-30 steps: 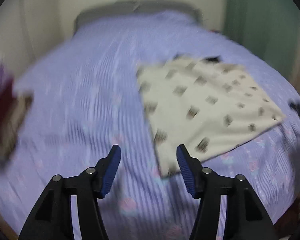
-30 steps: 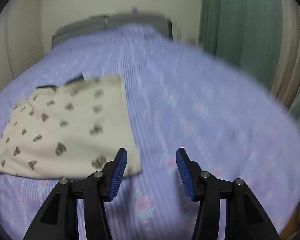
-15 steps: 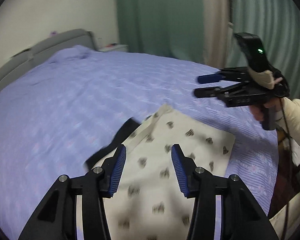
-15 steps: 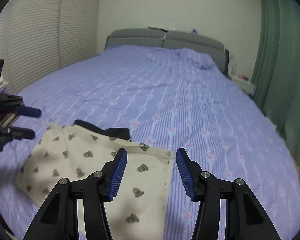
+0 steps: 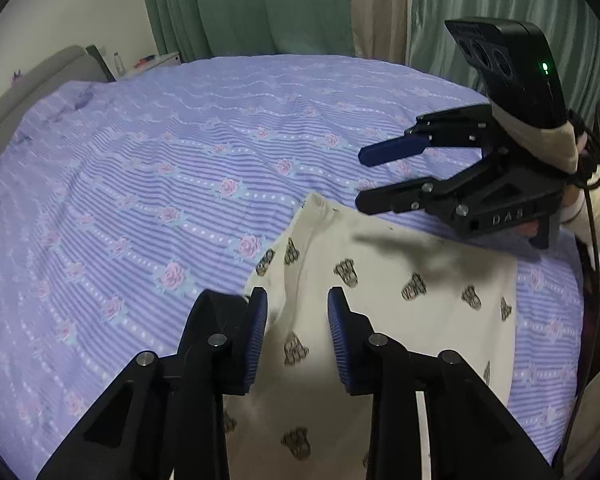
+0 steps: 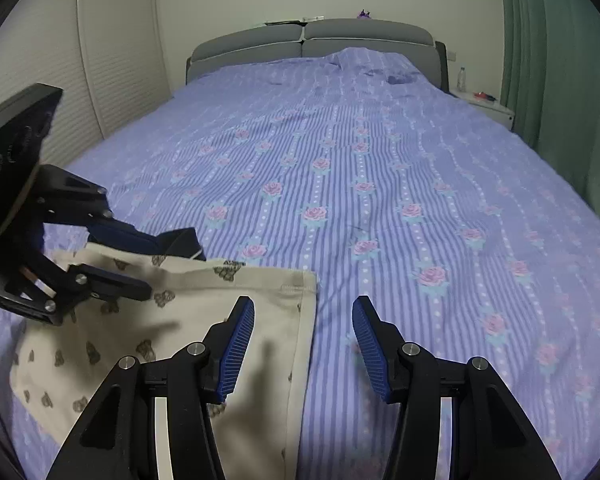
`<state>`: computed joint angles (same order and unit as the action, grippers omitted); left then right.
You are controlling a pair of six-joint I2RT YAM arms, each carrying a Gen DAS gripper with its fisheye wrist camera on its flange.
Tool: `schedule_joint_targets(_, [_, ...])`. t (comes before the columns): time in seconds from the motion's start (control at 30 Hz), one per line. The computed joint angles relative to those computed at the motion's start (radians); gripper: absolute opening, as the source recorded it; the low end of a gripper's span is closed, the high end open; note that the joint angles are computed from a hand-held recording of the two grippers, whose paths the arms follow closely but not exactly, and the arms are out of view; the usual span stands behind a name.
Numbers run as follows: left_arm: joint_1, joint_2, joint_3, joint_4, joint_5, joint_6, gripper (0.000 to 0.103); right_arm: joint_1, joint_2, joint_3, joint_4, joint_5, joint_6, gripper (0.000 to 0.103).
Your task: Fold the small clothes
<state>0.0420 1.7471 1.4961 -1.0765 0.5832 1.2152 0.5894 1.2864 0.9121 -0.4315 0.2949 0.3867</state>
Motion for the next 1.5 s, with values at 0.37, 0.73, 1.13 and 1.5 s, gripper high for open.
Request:
schedule_joint_targets(0.37, [-0.048, 0.081, 0.053, -0.002, -0.04, -0.037, 0.021, -0.063, 0.078, 0.012, 0.095, -0.091, -0.051, 0.04])
schedule_joint_targets(0.73, [-0.057, 0.117, 0.05, 0.034, -0.071, -0.064, 0.013, -0.098, 0.148, 0.017, 0.121, -0.145, -0.05, 0.034])
schedule_joint_targets(1.13, [-0.098, 0.139, 0.097, 0.073, -0.073, -0.119, 0.004, -0.107, 0.12, -0.02, 0.172, -0.14, -0.013, 0.006])
schedule_joint_targets(1.5, [-0.085, 0.149, 0.166, 0.075, -0.104, -0.244, 0.033, -0.097, 0.144, 0.029, 0.093, -0.07, 0.027, 0.033])
